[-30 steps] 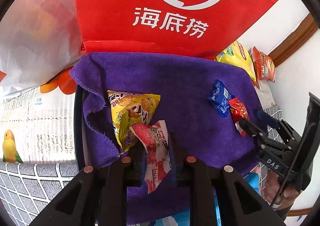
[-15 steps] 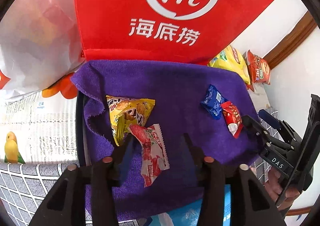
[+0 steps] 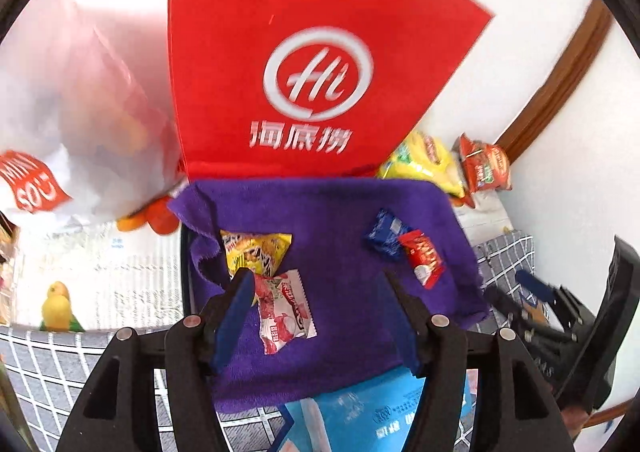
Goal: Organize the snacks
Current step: 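Withdraw both tools back toward the remaining snacks beside the tissue box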
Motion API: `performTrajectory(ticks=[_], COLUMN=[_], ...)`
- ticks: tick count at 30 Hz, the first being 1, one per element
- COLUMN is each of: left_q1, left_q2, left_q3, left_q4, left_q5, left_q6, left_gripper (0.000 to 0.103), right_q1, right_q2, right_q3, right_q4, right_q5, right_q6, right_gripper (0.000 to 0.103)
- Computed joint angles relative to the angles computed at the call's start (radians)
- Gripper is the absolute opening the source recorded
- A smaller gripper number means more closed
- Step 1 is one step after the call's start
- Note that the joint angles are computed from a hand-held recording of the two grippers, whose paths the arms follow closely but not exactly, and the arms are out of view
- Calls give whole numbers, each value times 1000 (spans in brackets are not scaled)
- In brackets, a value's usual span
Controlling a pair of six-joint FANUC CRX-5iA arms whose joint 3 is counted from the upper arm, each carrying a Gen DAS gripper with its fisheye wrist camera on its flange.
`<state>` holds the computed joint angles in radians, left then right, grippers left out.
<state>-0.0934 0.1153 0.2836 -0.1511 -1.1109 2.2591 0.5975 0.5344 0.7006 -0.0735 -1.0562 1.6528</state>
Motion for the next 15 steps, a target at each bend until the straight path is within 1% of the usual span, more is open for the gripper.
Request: performTrajectory(ticks=[2,3,6,8,10,15], left_q1=[-20,-30,-48,-66,-84,-118], left_q2=[-15,-26,-49,-53,-71,-138], left_q3=[12,14,11,25,18,-40], left_q4=[-31,-42,-53,-66,-83,-108], left_q5=[-4,-1,2,-36,-57,-79], left_q6=[4,7,8,9,25,76], left_gripper=[64,65,67,67,67,67], right_q1=[-9,-10,-1,-1,-4,-4], right_q2=[-53,-74,-150,-197,-228,-296], right_q3=[-58,-84,-182,-234,-267,-357], right_q4=[-29,-32,-7,-19,-40,-109], right_q5=[8,16,46,48,46,24], right_q6=[26,35,52,73,95,138], right_gripper=[72,70,67,65,65,65])
